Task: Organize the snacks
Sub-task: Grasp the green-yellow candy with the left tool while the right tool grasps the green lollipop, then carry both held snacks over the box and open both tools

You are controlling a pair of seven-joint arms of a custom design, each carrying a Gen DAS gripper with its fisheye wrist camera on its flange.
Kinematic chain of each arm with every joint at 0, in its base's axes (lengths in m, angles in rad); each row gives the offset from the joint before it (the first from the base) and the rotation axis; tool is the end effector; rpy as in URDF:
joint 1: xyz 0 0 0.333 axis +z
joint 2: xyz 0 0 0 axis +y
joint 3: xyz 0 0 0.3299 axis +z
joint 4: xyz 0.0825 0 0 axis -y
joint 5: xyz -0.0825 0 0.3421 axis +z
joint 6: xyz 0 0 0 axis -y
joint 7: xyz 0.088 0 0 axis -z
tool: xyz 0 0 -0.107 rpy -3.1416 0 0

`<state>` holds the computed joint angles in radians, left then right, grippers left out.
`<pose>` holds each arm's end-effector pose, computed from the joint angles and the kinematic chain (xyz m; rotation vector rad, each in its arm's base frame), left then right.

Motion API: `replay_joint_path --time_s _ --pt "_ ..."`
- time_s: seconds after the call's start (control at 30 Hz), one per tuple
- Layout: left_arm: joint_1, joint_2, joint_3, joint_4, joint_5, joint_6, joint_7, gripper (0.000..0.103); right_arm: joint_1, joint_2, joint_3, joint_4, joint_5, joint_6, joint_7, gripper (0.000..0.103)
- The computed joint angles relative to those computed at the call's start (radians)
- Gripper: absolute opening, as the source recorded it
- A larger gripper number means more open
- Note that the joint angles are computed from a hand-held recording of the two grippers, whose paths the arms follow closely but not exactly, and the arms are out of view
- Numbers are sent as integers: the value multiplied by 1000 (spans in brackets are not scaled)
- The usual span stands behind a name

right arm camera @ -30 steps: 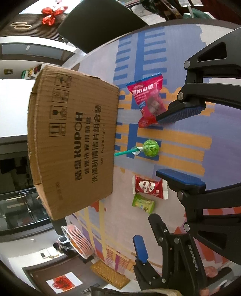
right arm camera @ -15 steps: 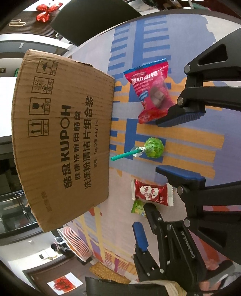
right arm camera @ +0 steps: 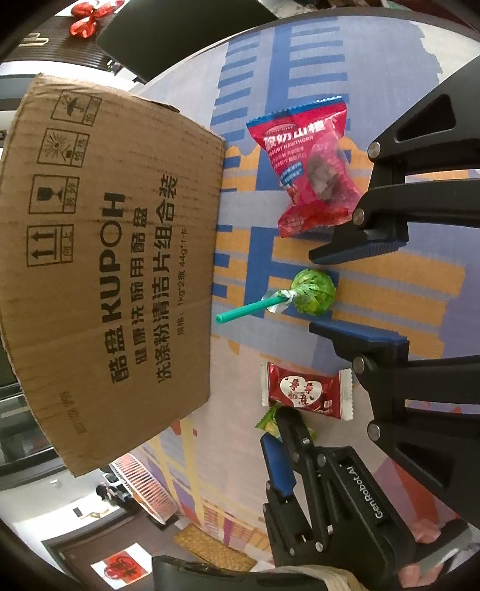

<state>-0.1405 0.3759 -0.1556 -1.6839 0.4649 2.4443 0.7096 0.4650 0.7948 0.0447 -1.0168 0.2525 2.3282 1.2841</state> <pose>0.6353 -0.1784 0.4581 -2.1841 1.6318 -0.4377 0.6809 0.3692 0.4551 -2.3090 1.1467 -0.1644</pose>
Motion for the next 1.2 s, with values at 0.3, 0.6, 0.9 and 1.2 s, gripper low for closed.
replay_joint_path --time_s 0.3,0.6,0.9,1.2 --pt "-2 -7 1 -9 10 5 -17 21 7 -6 -1 -22 -2 26 -5 27" --pt "-13 -69 5 -65 48 52 -77 21 -14 -73 13 -111 33 71 -35 27" --pt "-36 -131 2 -71 108 60 -131 21 -41 -183 33 -233 89 148 -93 27" --pt "-70 -196 -11 -62 177 19 -198 21 -78 -319 63 -372 180 236 -185 27"
